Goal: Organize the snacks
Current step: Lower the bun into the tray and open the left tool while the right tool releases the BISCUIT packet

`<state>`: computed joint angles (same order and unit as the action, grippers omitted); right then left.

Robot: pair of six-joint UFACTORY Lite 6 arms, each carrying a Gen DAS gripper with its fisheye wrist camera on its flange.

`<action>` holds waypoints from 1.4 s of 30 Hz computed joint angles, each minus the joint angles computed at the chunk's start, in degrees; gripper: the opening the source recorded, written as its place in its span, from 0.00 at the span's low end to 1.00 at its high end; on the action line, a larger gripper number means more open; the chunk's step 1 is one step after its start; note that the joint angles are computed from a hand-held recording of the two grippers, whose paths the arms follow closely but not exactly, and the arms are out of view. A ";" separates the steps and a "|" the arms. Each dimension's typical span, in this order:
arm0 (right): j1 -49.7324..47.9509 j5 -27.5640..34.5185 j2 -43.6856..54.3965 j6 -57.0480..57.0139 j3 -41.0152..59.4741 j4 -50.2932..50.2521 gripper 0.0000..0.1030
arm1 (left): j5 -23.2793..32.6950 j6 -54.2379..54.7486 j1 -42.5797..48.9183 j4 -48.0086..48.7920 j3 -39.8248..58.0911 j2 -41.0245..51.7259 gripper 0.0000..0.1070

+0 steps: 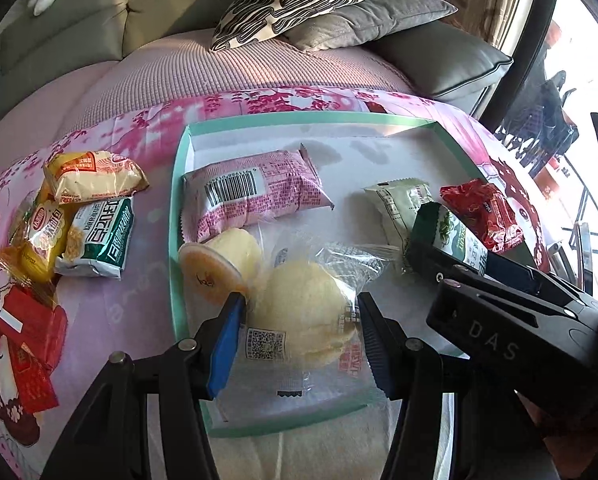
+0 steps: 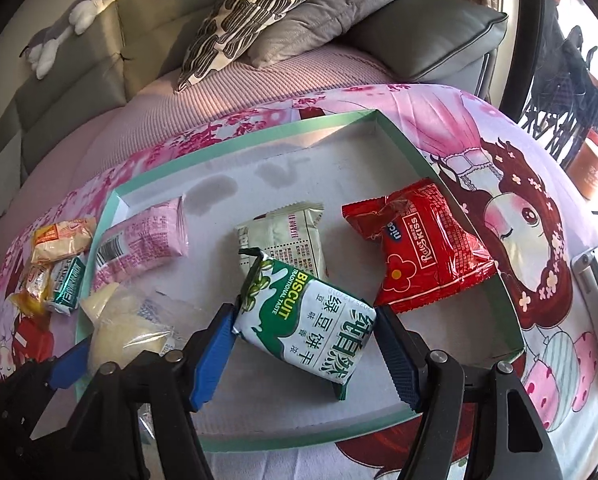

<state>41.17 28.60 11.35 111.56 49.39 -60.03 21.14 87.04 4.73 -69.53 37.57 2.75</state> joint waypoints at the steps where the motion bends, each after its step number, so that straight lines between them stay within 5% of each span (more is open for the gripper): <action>1: 0.03 0.08 0.11 0.58 -0.01 -0.69 0.71 | 0.05 -0.02 -0.03 -0.14 0.28 0.49 0.54; 27: 0.02 1.53 5.89 8.11 3.65 -9.46 0.74 | -1.67 0.05 -1.29 -2.55 3.84 6.74 0.55; 42: 0.48 1.41 4.40 8.39 3.16 -10.59 0.82 | -3.37 -2.36 -1.85 -0.95 2.96 4.79 0.72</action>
<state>41.65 30.01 15.74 119.94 52.54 -70.62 17.77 84.68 2.88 -70.48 40.53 7.54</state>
